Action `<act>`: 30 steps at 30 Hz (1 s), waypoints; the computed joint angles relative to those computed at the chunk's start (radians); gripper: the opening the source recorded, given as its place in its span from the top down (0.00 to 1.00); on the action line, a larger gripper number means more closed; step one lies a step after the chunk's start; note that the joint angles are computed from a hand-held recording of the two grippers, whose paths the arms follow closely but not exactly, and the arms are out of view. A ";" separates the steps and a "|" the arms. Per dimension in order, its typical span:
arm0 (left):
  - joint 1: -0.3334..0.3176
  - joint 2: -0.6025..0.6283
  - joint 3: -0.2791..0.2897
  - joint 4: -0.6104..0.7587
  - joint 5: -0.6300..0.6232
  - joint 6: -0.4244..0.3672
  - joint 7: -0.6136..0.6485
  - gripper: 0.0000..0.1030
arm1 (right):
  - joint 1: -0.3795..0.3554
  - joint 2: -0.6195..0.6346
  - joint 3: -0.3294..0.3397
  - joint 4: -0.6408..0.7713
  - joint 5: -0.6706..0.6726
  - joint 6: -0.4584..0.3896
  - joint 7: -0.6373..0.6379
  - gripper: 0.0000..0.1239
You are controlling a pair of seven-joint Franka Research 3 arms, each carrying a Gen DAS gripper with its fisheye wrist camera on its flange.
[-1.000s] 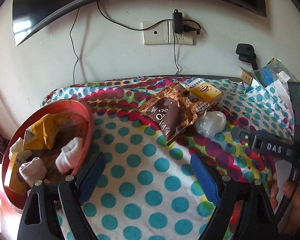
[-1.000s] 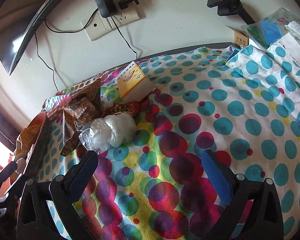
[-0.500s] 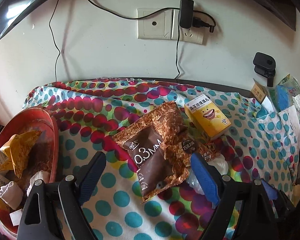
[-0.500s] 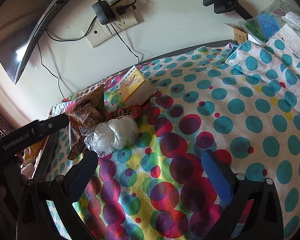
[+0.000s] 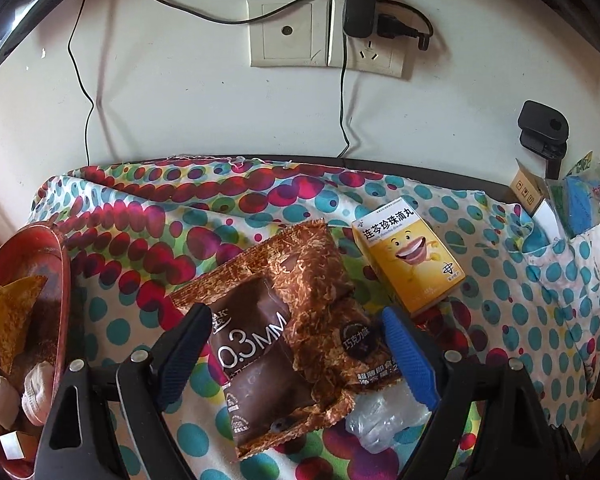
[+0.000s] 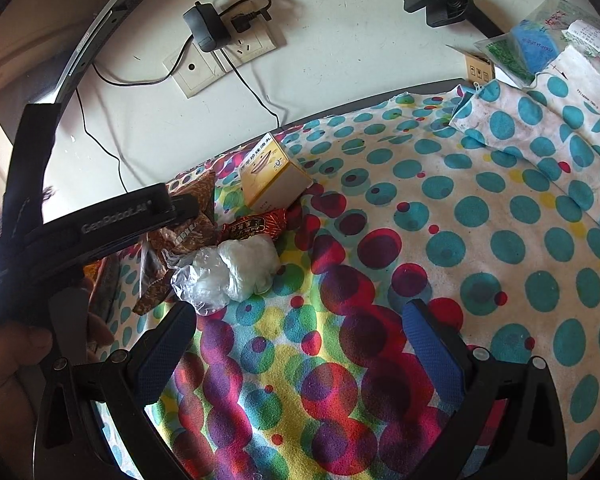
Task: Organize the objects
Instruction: 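Grasp the chocolate bag with the left gripper and lift it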
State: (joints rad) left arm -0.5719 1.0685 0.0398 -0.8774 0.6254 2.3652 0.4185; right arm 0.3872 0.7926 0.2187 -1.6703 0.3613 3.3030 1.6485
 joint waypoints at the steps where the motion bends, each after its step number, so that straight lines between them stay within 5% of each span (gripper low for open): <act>1: 0.000 0.007 0.001 0.012 -0.001 -0.004 0.000 0.14 | 0.000 0.000 0.001 0.001 0.000 0.000 0.001 0.17; 9: -0.043 0.027 0.044 0.051 0.034 -0.065 0.071 0.11 | 0.012 0.000 -0.014 0.004 0.002 -0.002 0.007 0.17; 11: -0.028 -0.002 0.011 0.002 0.086 -0.051 0.021 0.10 | 0.010 0.001 -0.011 0.004 0.001 -0.002 0.007 0.17; 18: -0.038 0.123 0.022 0.189 0.006 -0.220 0.098 0.00 | 0.011 0.004 -0.009 0.007 0.001 0.000 0.009 0.17; 21: -0.047 0.058 0.044 0.059 0.048 -0.174 0.048 0.02 | 0.013 0.004 -0.012 0.007 0.001 -0.001 0.010 0.17; 22: -0.049 0.025 0.048 -0.001 0.066 -0.149 0.024 0.08 | 0.014 0.004 -0.012 0.007 0.001 0.000 0.010 0.17; 25: -0.066 -0.062 0.069 -0.143 0.153 -0.086 -0.048 0.61 | 0.016 0.006 -0.014 0.009 0.001 -0.001 0.010 0.17; 30: -0.058 -0.209 0.068 -0.361 0.274 0.044 -0.177 0.67 | 0.016 0.011 -0.014 0.012 -0.001 0.001 0.010 0.17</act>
State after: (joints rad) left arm -0.6299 0.8600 0.1077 -1.2387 0.8994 2.4088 0.2410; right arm 0.4031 0.8033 0.2044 -1.6579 0.3606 3.3037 1.6586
